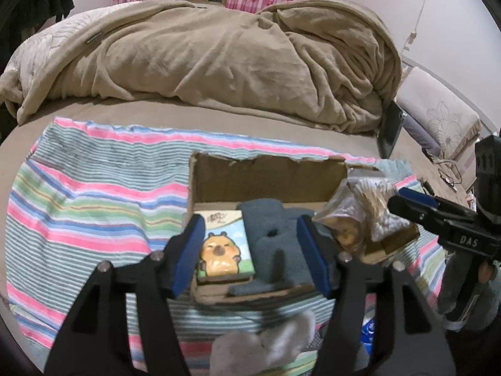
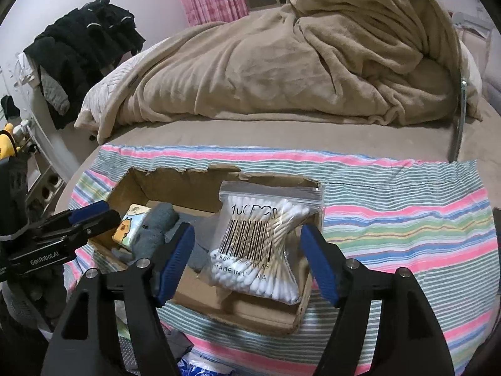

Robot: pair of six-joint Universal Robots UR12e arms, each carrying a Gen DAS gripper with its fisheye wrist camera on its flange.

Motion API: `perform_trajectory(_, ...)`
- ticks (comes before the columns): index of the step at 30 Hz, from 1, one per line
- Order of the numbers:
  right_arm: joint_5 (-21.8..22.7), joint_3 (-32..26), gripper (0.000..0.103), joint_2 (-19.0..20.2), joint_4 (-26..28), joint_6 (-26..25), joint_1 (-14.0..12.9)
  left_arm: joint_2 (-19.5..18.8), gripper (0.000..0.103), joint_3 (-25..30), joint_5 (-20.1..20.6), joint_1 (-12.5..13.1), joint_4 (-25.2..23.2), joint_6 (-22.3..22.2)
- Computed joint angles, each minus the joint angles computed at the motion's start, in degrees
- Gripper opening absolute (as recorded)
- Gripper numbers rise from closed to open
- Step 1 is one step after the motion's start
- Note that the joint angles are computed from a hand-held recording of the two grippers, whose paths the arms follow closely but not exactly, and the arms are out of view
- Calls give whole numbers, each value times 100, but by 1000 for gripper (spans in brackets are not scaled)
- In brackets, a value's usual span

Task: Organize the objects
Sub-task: 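Carry both held packs into the cardboard box and open both tools, then withdraw both tools from the box toward the remaining items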

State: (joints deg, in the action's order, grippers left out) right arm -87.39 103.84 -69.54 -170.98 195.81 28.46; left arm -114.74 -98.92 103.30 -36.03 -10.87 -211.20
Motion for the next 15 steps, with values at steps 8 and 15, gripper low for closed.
perform_trajectory(8,288,-132,74,66,501,-441,140,173,74,-148,191,-66,115,-71)
perform_trajectory(15,152,25,74,-52,226,1,73,338,74,-340,304,-94,147,-137)
